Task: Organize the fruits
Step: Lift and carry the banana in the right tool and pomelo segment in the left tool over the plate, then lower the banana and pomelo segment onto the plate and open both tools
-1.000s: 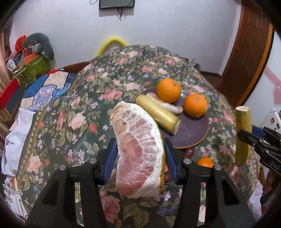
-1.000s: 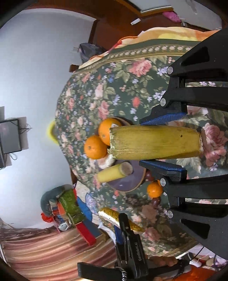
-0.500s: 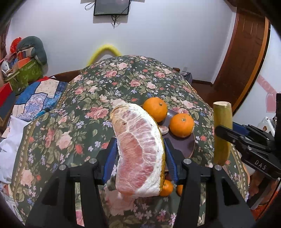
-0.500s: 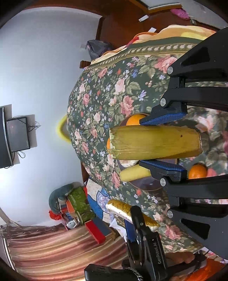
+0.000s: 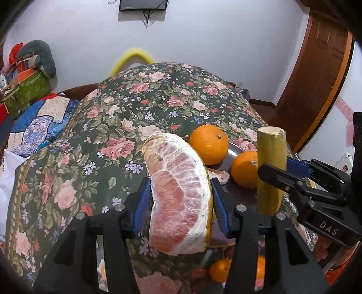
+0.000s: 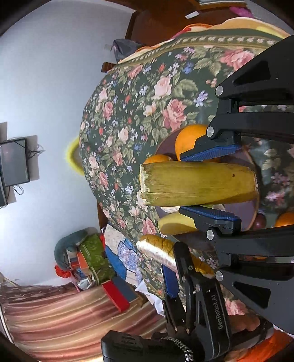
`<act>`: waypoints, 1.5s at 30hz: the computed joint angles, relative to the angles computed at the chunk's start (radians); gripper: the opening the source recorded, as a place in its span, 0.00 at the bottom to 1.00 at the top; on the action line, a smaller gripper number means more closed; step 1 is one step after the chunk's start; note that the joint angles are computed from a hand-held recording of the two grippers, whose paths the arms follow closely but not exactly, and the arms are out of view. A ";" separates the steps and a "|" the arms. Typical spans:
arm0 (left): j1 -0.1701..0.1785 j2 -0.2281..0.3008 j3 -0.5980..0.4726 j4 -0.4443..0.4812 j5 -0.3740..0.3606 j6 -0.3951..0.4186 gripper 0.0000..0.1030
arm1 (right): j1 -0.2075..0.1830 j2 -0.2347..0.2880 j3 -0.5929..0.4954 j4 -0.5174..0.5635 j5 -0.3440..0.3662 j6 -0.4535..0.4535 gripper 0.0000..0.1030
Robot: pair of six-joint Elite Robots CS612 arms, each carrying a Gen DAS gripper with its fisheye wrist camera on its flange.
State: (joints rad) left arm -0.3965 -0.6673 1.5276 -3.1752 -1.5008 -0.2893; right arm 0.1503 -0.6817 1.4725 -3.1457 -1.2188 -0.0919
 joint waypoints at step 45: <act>-0.022 -0.036 0.038 0.008 0.051 0.011 0.54 | -0.008 -0.045 0.063 -0.048 -0.050 -0.024 0.52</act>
